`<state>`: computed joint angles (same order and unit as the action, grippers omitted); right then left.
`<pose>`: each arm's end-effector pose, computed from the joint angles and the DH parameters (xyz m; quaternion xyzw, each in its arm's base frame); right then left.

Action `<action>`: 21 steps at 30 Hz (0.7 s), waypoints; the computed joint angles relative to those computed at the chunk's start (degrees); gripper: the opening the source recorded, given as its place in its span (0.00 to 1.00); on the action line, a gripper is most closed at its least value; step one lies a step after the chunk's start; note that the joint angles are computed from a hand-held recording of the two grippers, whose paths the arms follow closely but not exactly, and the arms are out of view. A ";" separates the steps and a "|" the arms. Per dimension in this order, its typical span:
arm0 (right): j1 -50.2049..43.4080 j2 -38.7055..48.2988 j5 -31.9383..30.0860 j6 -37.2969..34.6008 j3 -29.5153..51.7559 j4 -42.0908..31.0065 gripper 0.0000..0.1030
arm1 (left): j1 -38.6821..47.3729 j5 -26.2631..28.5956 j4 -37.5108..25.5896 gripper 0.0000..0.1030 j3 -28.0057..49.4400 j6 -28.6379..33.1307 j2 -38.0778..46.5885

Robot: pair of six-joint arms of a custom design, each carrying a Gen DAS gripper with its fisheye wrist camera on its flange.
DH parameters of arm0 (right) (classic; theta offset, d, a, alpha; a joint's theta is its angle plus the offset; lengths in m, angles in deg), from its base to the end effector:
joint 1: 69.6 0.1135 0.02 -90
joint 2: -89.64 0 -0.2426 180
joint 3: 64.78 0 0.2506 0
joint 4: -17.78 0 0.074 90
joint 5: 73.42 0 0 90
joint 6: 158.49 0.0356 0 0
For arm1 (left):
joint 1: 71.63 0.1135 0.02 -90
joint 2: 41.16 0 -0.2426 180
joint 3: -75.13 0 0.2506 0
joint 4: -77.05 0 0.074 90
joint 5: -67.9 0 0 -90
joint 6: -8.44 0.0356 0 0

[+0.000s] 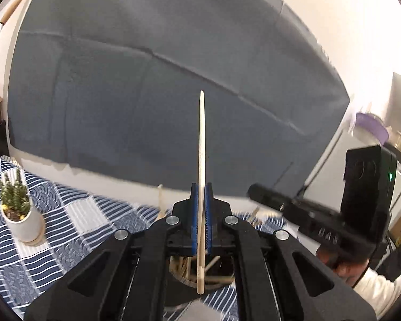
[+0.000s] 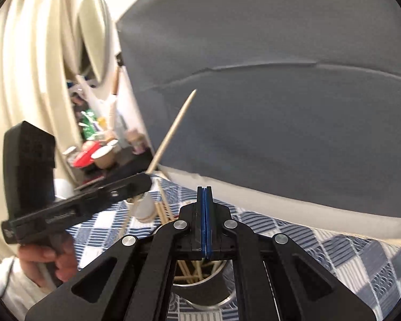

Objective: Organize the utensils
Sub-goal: 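Lift the chopstick with the left tool and carry it above the cup, then open the left tool to drop the chopstick into the cup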

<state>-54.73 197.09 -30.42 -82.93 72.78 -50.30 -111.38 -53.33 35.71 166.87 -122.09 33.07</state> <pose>0.3674 0.1245 0.4102 -0.3777 0.7531 0.3599 0.4009 0.2337 -0.1703 0.3802 -0.1524 0.8059 -0.1665 0.5473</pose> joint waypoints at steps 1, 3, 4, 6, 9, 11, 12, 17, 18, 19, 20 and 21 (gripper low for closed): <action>0.02 0.28 -0.91 -0.06 -0.40 0.53 0.01 | -0.37 -1.09 1.10 0.04 0.41 0.39 0.91; 0.04 0.26 -2.13 -0.41 -2.36 2.43 0.01 | -1.72 -4.02 4.01 0.04 1.05 2.18 3.19; 0.08 -0.10 -2.61 -0.53 -3.72 3.61 0.01 | -2.02 -4.94 6.99 0.04 -0.11 3.44 3.81; -0.10 -1.15 -3.38 -1.09 -6.39 5.87 0.01 | -2.32 -6.28 10.04 0.04 -1.67 4.48 4.46; -0.12 -1.94 -4.26 -2.20 -8.46 7.09 0.01 | -3.32 -9.08 13.64 0.04 -3.84 5.98 5.01; 0.11 -2.41 -3.57 -3.45 -9.60 7.48 0.01 | -3.53 -9.39 16.41 0.04 -5.85 5.76 4.80; 0.18 -2.59 -3.30 -3.99 -10.05 7.57 0.01 | -3.69 -10.08 17.01 0.04 -6.91 5.89 4.29; 0.33 -4.17 -1.51 -6.20 -12.33 8.05 0.03 | -5.31 -12.83 18.02 0.05 -9.34 6.18 3.82; 0.20 -5.03 -1.27 -6.38 -13.47 9.04 0.04 | -5.65 -13.75 17.73 0.05 -10.02 5.21 3.30; 0.04 -5.32 -1.40 -6.81 -13.66 9.03 0.05 | -5.77 -13.41 18.12 0.05 -11.31 4.47 2.24; 0.02 -5.39 -1.19 -7.38 -13.35 8.44 0.05 | -6.17 -13.72 17.70 0.06 -11.69 4.09 1.73; 0.02 -5.48 -0.85 -7.66 -13.26 8.20 0.05 | -6.59 -14.22 16.87 0.11 -11.73 3.90 1.45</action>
